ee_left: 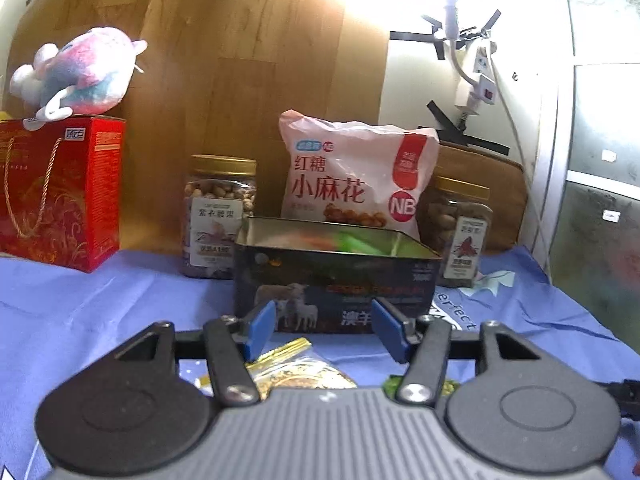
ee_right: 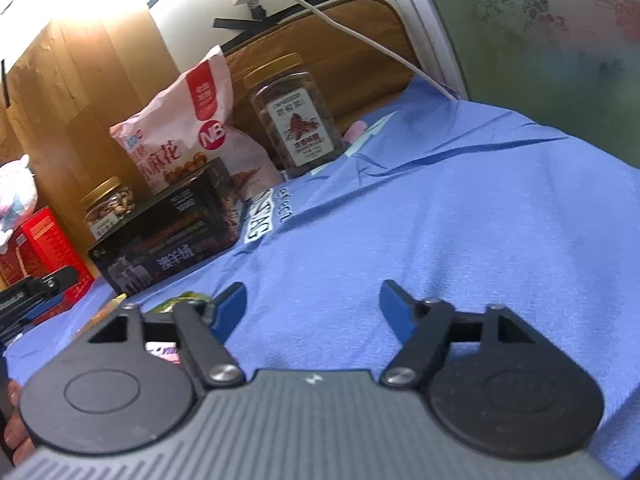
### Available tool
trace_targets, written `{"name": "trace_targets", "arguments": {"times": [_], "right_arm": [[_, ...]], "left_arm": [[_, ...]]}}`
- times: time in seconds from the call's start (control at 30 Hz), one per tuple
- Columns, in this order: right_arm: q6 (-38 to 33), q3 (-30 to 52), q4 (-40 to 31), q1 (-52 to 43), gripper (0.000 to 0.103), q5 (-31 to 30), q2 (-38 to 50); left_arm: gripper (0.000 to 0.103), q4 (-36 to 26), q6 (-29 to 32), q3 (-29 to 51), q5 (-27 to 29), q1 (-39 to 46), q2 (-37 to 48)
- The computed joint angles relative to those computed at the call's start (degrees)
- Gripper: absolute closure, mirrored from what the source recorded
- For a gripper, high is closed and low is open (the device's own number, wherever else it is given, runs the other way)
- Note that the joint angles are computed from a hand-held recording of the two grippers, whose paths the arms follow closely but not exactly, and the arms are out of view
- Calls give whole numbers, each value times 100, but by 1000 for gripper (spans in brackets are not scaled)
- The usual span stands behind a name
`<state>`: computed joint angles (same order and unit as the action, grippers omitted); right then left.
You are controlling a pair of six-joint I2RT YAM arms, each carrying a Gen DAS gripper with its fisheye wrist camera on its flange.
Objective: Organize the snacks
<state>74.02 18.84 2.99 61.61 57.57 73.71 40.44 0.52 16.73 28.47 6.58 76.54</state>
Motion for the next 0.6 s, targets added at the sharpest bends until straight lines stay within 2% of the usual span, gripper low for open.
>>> {"name": "trace_targets", "arguments": {"times": [0.27,0.37,0.6], "right_arm": [[-233,-199,436,79,16,22,-107],[-384,-200,557,94,15,-18,-85],[-747,-187,724,190,15,40,-26]], "left_arm": [[47,337,369,-227,-519,-386,1],[44,403,451,-270,-582,-440,4],[42,199,429,-122,-626,-409,106]]}}
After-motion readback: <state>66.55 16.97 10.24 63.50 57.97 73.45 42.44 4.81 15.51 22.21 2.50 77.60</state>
